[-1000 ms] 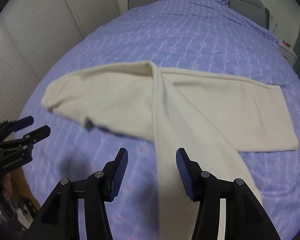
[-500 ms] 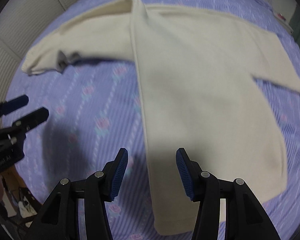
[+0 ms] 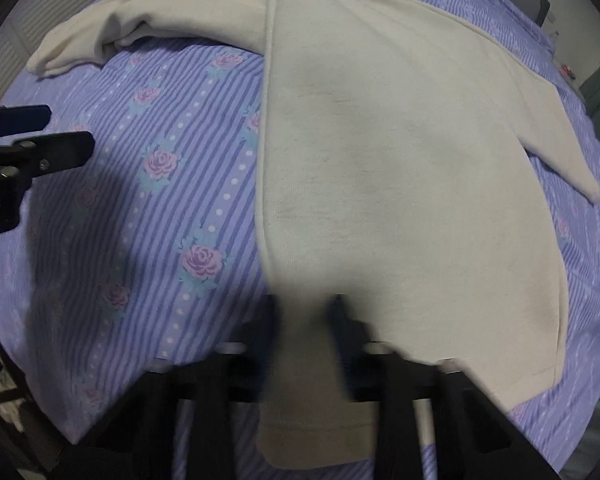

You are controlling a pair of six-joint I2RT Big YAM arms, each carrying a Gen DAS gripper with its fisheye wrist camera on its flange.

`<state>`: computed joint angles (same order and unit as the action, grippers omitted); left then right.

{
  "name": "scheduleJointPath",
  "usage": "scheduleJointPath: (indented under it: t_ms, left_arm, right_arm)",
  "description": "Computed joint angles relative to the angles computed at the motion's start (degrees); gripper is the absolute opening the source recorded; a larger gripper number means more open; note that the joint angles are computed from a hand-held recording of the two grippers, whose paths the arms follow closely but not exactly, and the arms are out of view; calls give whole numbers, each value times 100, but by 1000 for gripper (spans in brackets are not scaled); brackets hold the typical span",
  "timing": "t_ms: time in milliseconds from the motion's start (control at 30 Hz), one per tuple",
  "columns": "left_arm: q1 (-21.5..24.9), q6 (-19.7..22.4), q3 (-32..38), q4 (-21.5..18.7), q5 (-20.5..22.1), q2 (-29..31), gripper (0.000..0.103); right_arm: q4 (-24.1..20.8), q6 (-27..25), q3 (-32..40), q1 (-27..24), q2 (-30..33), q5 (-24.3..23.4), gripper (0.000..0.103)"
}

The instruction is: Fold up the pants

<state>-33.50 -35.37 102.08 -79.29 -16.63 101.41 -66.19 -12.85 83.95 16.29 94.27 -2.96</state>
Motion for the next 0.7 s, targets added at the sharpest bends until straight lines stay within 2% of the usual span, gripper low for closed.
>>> scheduleJointPath:
  t_ms: [100,233,300,333,367,433,567,600,633,667,700]
  left_arm:
    - [81,4,233,189,231,78,68]
    - [355,67,844,471,818,408,68]
    - [455,125,1196,549,1155,644,68]
    - [521,138,1396,590,1455,796,68]
    - [592,126,1715,571,1787,1037,66]
    - [666,65,2282,445,2141,1454,62]
    - [662,-11,3046,-17,2405,2005,59]
    - [661,-61,3024,-6,2514,2014,59]
    - [662,-149,3017,11,2714,2052,56]
    - [674,-197,3015,34,2827,2079,39]
    - [680,-262,2971,122,3030,2076,30]
  right_arm:
    - [-75,211,192,-249,-58,-341,10]
    - [-105,507,447,-557,-90,-580,10]
    - [16,602,456,-638,-155,-565,10]
    - [88,650,478,-687,-192,-549,10]
    - [74,689,567,-708,-174,-560,10]
    - [119,792,628,-755,-163,-565,10]
    - [94,889,793,-815,-48,-536,10]
    - [111,913,776,-831,-69,-521,10]
    - [134,939,786,-863,-81,-530,10]
    - [87,926,892,-923,-45,-562,10]
    - [59,913,915,-979,-67,-607,10]
